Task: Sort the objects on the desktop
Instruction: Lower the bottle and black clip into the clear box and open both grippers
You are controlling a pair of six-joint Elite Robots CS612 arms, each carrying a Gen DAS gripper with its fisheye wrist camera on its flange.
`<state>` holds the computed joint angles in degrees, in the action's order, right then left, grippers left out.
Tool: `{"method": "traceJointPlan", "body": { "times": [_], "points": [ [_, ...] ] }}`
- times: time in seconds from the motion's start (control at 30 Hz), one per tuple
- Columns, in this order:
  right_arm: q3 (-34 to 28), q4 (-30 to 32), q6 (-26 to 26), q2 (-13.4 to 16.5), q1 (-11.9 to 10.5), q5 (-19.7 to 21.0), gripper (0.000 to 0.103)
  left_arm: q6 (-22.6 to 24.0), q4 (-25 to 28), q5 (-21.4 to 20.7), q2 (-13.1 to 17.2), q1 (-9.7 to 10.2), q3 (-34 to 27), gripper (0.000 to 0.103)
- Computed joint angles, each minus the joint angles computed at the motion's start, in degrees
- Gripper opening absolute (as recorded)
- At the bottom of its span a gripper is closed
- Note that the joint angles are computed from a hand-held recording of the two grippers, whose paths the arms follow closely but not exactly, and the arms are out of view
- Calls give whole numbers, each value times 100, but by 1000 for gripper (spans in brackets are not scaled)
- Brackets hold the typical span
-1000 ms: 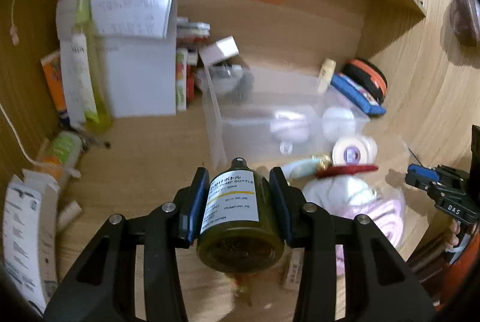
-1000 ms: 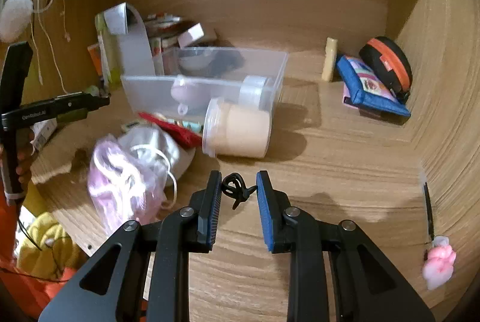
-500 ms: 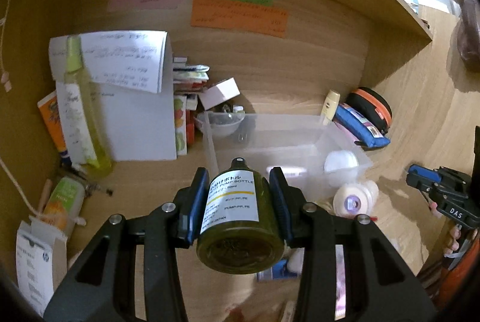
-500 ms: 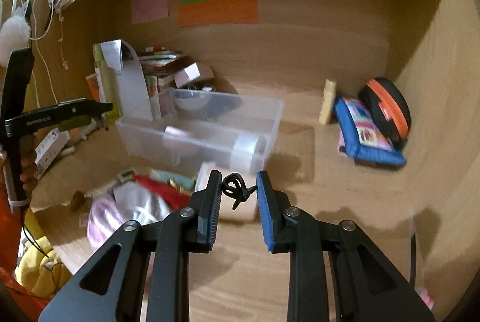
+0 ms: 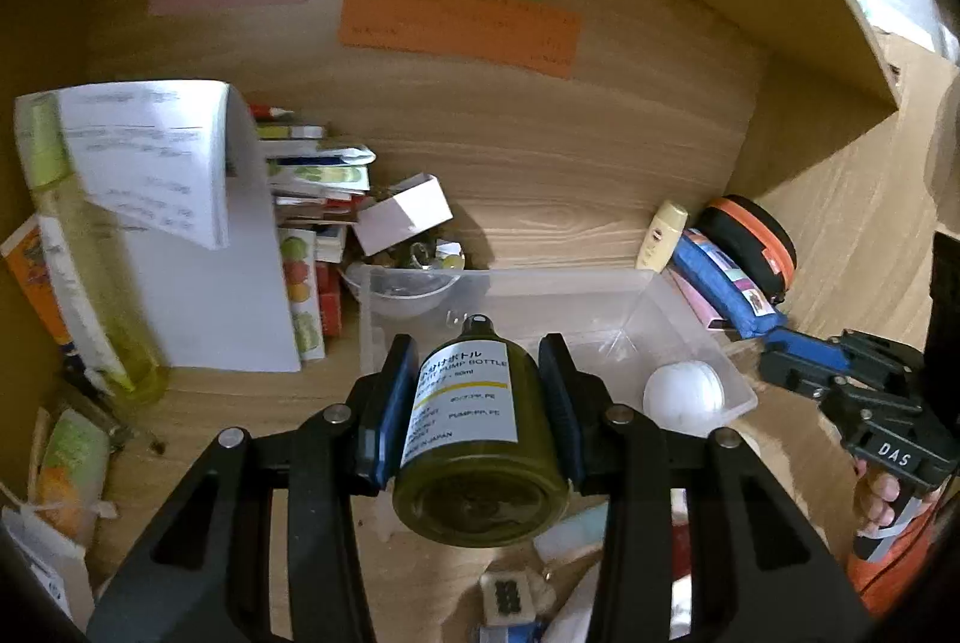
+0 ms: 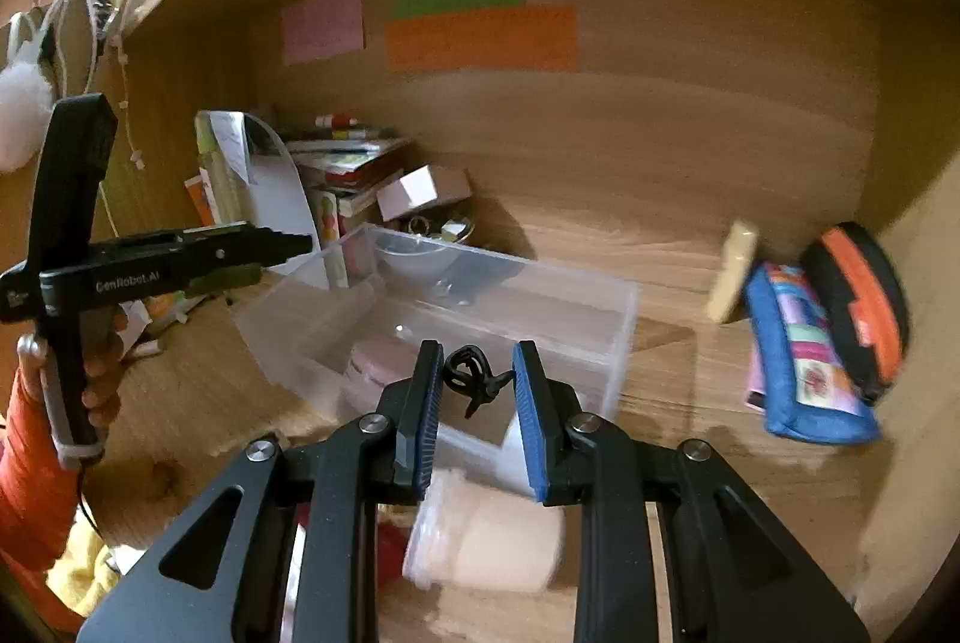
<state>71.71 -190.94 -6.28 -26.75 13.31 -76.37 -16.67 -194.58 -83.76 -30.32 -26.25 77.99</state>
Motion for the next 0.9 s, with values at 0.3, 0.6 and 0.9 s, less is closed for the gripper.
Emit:
{"method": "traceJointPlan", "body": {
  "times": [0.3, 0.6, 0.9],
  "points": [
    [-842, 1069, -339, 353, 70, 136, 22, 25, 867, 6, 307, 18, -564, 41],
    [-1050, 1350, -349, 514, 75, -96, 22, 154, 1208, -205, 402, 34, -698, 41],
    [-1095, 1365, -572, 570, 154, -410, 22, 246, 1191, -190, 381, 8, -656, 42]
  ]
}}
